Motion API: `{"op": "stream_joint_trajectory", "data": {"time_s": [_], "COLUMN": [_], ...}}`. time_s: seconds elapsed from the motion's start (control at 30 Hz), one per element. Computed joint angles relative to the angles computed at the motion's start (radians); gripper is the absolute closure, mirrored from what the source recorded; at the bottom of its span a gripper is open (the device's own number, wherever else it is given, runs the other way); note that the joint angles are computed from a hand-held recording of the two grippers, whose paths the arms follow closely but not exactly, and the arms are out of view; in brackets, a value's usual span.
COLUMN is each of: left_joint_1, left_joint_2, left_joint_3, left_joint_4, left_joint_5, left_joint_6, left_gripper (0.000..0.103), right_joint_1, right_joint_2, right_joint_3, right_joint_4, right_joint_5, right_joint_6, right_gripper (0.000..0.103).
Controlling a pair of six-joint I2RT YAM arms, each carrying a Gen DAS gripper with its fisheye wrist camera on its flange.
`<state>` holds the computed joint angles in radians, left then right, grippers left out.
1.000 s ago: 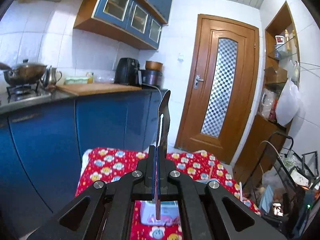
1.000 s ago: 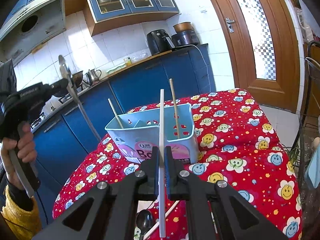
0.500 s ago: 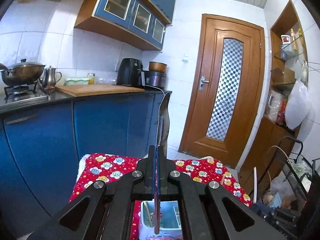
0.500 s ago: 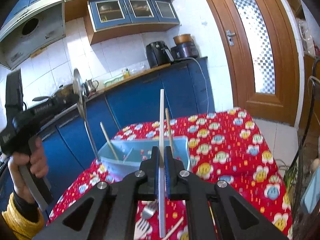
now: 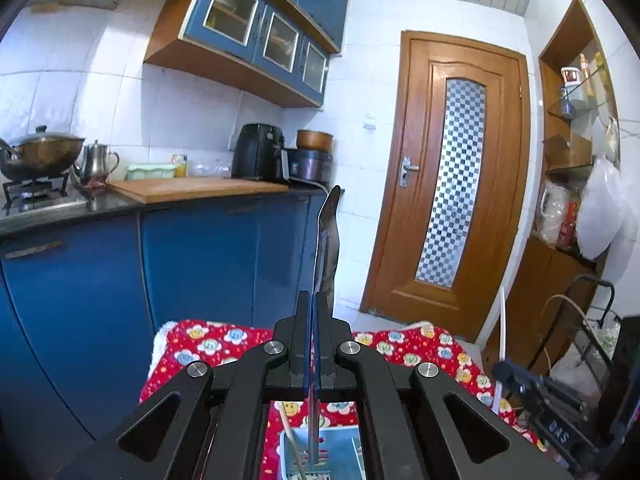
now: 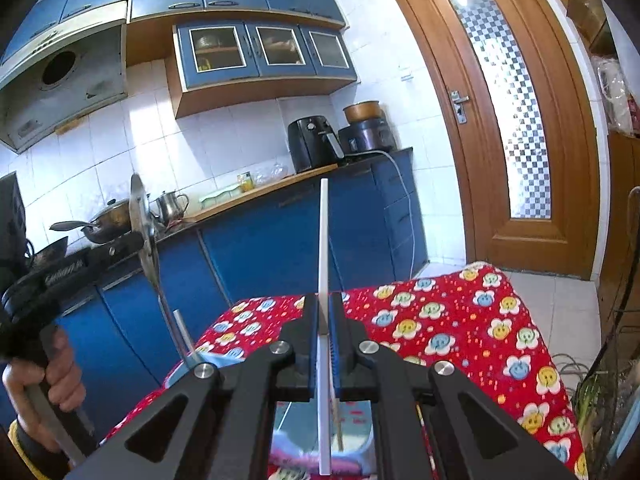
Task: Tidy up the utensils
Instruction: 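Lift the knife and white chopstick and carry both above the blue holder, then lower the knife and chopstick into the holder and open both tools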
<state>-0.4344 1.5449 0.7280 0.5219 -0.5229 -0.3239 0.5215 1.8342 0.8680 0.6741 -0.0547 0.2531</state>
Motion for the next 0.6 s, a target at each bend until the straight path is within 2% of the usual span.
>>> {"op": "stream_joint_trajectory", "data": {"time_s": [0.37,0.6], "left_joint_1": [0.018,0.021], "left_joint_2": [0.114,0.156], "left_joint_3": [-0.015,-0.021], "left_joint_4": [0.061,0.076], "left_joint_5": [0.037,0.061], "left_joint_6": [-0.035,-0.050], "left_gripper": [0.103,0.103], "right_joint_1": [0.011,0.025], "right_joint_2": [0.173,0.200], "right_joint_3": [0.066,0.066], "right_joint_4": [0.189,0.182], "right_joint_5": [0.057,0.075], "right_joint_6": [-0.056,-0.094], "right_gripper": [0.096,0.096]}}
